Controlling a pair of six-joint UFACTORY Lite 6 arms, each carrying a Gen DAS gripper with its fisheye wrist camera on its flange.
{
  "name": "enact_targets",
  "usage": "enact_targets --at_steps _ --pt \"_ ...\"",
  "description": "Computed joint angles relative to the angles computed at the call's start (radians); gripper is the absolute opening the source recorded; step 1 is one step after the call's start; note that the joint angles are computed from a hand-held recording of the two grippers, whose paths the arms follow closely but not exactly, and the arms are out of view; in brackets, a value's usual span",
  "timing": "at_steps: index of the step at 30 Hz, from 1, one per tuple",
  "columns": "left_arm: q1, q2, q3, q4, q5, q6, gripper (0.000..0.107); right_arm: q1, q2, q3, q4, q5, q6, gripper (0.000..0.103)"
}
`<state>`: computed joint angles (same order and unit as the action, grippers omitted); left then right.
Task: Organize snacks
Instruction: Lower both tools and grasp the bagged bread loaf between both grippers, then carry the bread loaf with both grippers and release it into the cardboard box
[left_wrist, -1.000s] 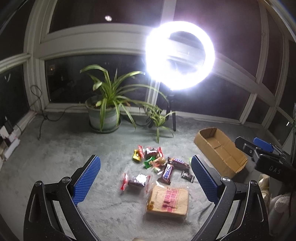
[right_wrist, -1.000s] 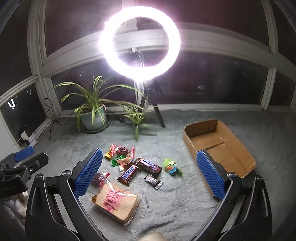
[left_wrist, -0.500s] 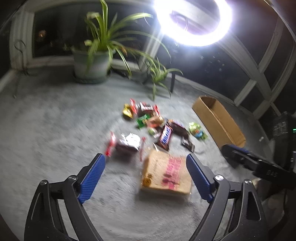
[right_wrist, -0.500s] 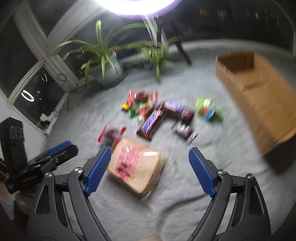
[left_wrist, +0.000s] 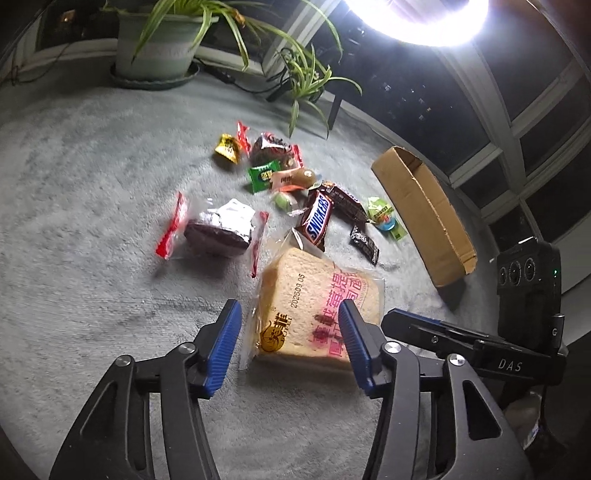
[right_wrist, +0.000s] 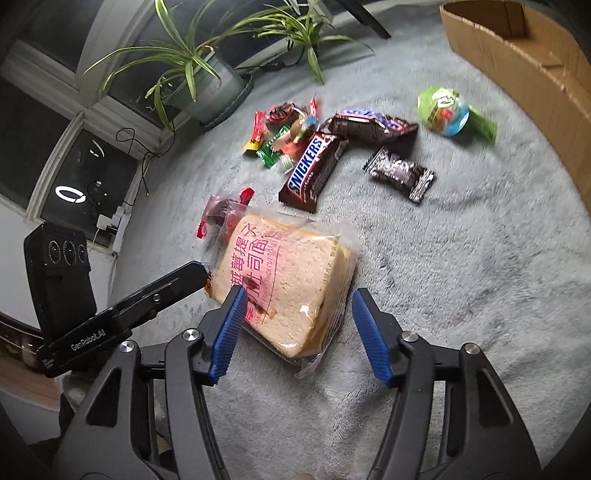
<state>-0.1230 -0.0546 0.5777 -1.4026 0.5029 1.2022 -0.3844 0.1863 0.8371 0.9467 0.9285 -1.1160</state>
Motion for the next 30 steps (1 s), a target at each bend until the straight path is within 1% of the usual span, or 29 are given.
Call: enact_targets --at_steps 5,7,10,12,15,18,23,30 --pt "0.008 0.072 0.025 -0.028 0.022 0.041 0.05 0.007 0.043 0.019 0.004 0.015 0.0 0.062" --pt "0.001 0.098 0.036 -0.034 0.026 0.049 0.048 0.016 0.063 0.026 0.008 0.013 -0.003 0.056" --pt "-0.011 0.112 0.04 -0.043 0.017 0.063 0.047 0.019 0.076 0.032 0.01 0.01 -0.012 0.055" --pt "-0.011 0.109 0.039 -0.039 0.014 0.07 0.046 0.016 0.082 0.037 0.008 0.011 -0.019 0.051" --pt "-0.037 0.105 0.039 -0.019 -0.009 0.067 0.046 0.017 0.076 0.038 -0.002 0.008 -0.021 0.049" --pt "-0.099 0.081 0.038 0.017 -0.081 0.029 0.046 0.016 0.053 0.027 -0.01 -0.006 -0.028 0.049" --pt "-0.136 0.042 0.043 0.054 -0.106 -0.04 0.046 -0.034 0.018 0.037 -0.02 0.038 -0.035 0.049" --pt "-0.259 0.017 0.129 0.182 -0.174 -0.217 0.046 -0.126 -0.03 0.112 -0.038 0.108 -0.031 0.049"
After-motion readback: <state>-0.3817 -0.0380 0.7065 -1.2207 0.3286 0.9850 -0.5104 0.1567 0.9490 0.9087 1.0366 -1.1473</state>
